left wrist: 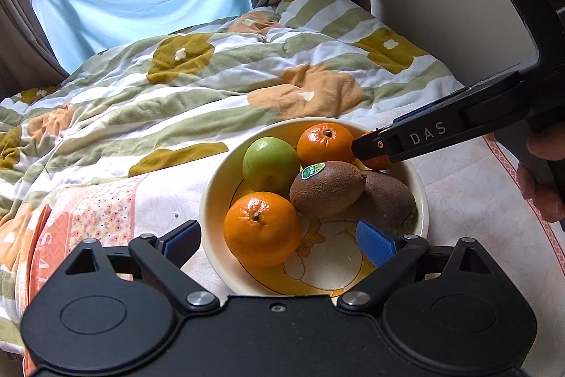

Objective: Organize fruits
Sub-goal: 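Carry both fruits into the white bowl and open both tools to release them, then lift both open tools away from the bowl toward the remaining fruits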

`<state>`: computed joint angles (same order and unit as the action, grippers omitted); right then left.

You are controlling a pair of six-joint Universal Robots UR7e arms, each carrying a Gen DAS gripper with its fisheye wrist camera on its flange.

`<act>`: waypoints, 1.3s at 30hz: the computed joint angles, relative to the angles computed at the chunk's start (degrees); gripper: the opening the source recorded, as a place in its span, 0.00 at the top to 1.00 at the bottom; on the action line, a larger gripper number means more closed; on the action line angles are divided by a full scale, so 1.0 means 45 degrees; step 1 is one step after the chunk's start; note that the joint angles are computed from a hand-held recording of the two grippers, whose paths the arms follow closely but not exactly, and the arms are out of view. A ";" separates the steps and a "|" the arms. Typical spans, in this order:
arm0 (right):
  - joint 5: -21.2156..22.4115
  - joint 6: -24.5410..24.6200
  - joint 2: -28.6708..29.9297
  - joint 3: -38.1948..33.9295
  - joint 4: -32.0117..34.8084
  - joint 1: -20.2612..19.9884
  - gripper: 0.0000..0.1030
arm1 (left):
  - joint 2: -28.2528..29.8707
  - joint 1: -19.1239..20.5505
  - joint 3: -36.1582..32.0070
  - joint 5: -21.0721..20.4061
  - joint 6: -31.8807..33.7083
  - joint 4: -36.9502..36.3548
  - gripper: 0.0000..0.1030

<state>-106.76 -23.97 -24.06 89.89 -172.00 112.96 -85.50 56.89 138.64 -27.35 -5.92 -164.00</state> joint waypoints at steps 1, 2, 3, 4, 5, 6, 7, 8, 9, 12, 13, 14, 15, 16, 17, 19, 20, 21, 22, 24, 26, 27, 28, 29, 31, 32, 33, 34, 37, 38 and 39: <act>0.0025 0.0012 -0.0005 0.0048 -0.0162 0.0019 0.04 | -0.0085 -0.0041 0.0051 0.0028 -0.0015 0.0042 0.06; 0.0088 0.0008 -0.0050 0.0109 -0.0234 0.0024 0.00 | -0.0185 -0.0091 0.0111 0.0070 -0.0040 0.0074 0.06; 0.0183 0.0026 -0.0105 0.0161 -0.0234 0.0025 0.00 | -0.0275 -0.0140 0.0162 0.0107 -0.0086 0.0109 0.06; 0.0279 0.0048 -0.0158 0.0254 -0.0357 0.0025 0.00 | -0.0378 -0.0184 0.0207 0.0136 -0.0149 0.0168 0.06; 0.0338 0.0043 -0.0228 0.0373 -0.0534 0.0036 0.00 | -0.0456 -0.0222 0.0233 0.0170 -0.0205 0.0188 0.06; 0.0315 0.0036 -0.0272 0.0443 -0.0613 0.0066 0.00 | -0.0556 -0.0269 0.0266 0.0206 -0.0262 0.0219 0.06; 0.0248 0.0035 -0.0332 0.0546 -0.0736 0.0125 0.00 | -0.0646 -0.0317 0.0302 0.0234 -0.0303 0.0241 0.06; 0.0174 0.0012 -0.0386 0.0655 -0.0934 0.0181 0.00 | -0.0783 -0.0392 0.0345 0.0273 -0.0311 0.0263 0.06; 0.0131 0.0003 -0.0441 0.0764 -0.1107 0.0235 0.00 | -0.0873 -0.0464 0.0395 0.0332 -0.0289 0.0241 0.06; 0.0044 0.0042 -0.0670 0.1113 -0.1552 0.0402 0.00 | -0.1266 -0.0783 0.0640 0.0583 -0.0014 0.0070 0.06; -0.0082 0.0066 -0.0731 0.1216 -0.1740 0.0506 0.00 | -0.1428 -0.0903 0.0724 0.0665 0.0075 0.0037 0.06; -0.0190 0.0103 -0.0787 0.1326 -0.1935 0.0599 0.00 | -0.1620 -0.1021 0.0816 0.0729 0.0184 -0.0006 0.06; -0.0263 0.0185 -0.0866 0.1443 -0.2088 0.0692 0.00 | -0.1835 -0.1136 0.0906 0.0755 0.0251 -0.0003 0.06; -0.0279 0.0293 -0.0963 0.1580 -0.2230 0.0775 0.00 | -0.2054 -0.1244 0.0996 0.0756 0.0290 0.0026 0.06; -0.0273 0.0429 -0.1082 0.1718 -0.2306 0.0852 0.00 | -0.2344 -0.1365 0.1100 0.0747 0.0300 0.0127 0.06; -0.0420 0.0764 -0.1281 0.2067 -0.2765 0.1059 0.00 | -0.2907 -0.1593 0.1294 0.0741 0.0239 0.0498 0.06; -0.0546 0.0932 -0.1366 0.2226 -0.2948 0.1169 0.00 | -0.3290 -0.1739 0.1396 0.0773 0.0093 0.0931 0.06; -0.0658 0.1086 -0.1445 0.2366 -0.3066 0.1265 0.00 | -0.3673 -0.1890 0.1503 0.0819 -0.0098 0.1398 0.06; -0.0816 0.1293 -0.1539 0.2575 -0.3275 0.1398 0.00 | -0.4065 -0.2049 0.1598 0.0857 -0.0330 0.1904 0.06; -0.1061 0.1649 -0.1679 0.2914 -0.3613 0.1621 0.00 | -0.4947 -0.2401 0.1788 0.0928 -0.0867 0.3017 0.06; -0.1450 0.2128 -0.1780 0.3244 -0.3976 0.1899 0.00 | -0.6030 -0.2815 0.1926 0.0988 -0.1635 0.4581 0.06; -0.1667 0.2307 -0.1791 0.3366 -0.4152 0.2022 0.00 | -0.6413 -0.2956 0.1956 0.1017 -0.1911 0.5179 0.06; -0.1882 0.2508 -0.1808 0.3495 -0.4279 0.2155 0.00 | -0.6894 -0.3125 0.1959 0.1048 -0.2275 0.6013 0.06; -0.2072 0.2749 -0.1836 0.3642 -0.4356 0.2287 0.00 | -0.7355 -0.3274 0.1933 0.1063 -0.2620 0.6886 0.06; -0.2345 0.3199 -0.1897 0.3930 -0.4437 0.2499 0.00 | -0.7958 -0.3440 0.1895 0.1052 -0.3058 0.8013 0.06; -0.2471 0.3380 -0.1906 0.4052 -0.4483 0.2577 0.00 | -0.8220 -0.3419 0.1909 0.0943 -0.3119 0.8321 0.06; -0.2545 0.3530 -0.1909 0.4160 -0.4497 0.2637 0.00 | -0.8329 -0.3336 0.1893 0.0804 -0.3120 0.8453 0.06; -0.2648 0.3742 -0.1875 0.4307 -0.4568 0.2720 0.00 | -0.8489 -0.3184 0.1896 0.0628 -0.3053 0.8556 0.06; -0.2768 0.4221 -0.1786 0.4649 -0.4678 0.2847 0.00 | -0.8880 -0.3068 0.1924 0.0417 -0.3282 0.9037 0.06; -0.2800 0.4384 -0.1759 0.4742 -0.4653 0.2889 0.00 | -0.8992 -0.3027 0.1934 0.0355 -0.3338 0.9147 0.06; -0.2824 0.4531 -0.1741 0.4846 -0.4659 0.2922 0.00 | -0.9007 -0.2968 0.1943 0.0350 -0.3417 0.9201 0.06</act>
<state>-119.46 -3.58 -31.90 111.70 -192.96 126.11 -126.03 43.54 147.38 -25.78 -21.30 -122.60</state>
